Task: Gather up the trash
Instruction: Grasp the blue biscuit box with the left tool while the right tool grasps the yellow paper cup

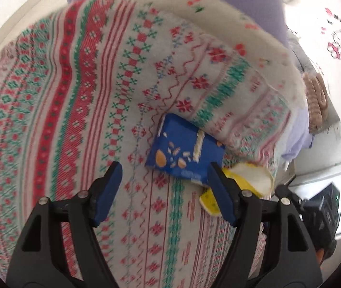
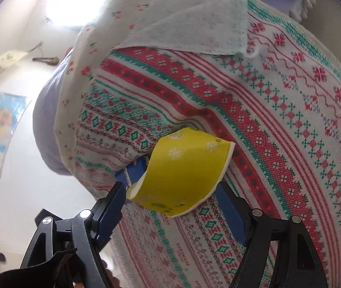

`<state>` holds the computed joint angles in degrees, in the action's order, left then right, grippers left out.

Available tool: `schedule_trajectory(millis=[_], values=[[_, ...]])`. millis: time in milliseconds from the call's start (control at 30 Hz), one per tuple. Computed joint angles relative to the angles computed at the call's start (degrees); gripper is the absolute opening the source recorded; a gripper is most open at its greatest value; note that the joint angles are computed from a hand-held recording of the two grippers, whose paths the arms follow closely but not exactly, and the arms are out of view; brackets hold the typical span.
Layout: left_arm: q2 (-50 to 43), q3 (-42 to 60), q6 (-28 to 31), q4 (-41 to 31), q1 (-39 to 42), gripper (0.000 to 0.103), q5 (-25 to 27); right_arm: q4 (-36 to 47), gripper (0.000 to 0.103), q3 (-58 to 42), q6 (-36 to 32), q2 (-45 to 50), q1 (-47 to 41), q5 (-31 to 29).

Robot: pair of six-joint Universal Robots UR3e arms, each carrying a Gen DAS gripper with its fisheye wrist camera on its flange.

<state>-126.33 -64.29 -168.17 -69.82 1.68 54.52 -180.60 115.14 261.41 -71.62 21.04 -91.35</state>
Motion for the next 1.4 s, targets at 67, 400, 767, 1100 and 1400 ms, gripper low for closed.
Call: schedule_trajectory(millis=[67,400,767,1100,1400], values=[[-2.88,3.21,-0.45,-2.12,-0.06,0.074,-1.61,-3.91,0.082,1.89,0.60,0.77,-1.67,2.32],[-3.62,2.31,3.45,3.06,-4.19,0.056,-0.79,-7.18,0.083,4.11,-0.52,2.44,-6.70,9.37],[-0.50,-0.34,4.14,4.35,-5.39,0.000,-0.88,-1.96,0.082,0.16,-0.25,3.86,-5.97,7.37],[-0.72,-0.64,1.26,8.24,-6.82,0.016,-1.71,6.04,0.031,-3.17,-4.78,-0.87,-1.50,0.53],[-2.18,0.18,3.06,6.47,-9.91,0.076,-0.56,24.14,0.030,-8.22,-4.47,-11.05,4.34,-18.62]])
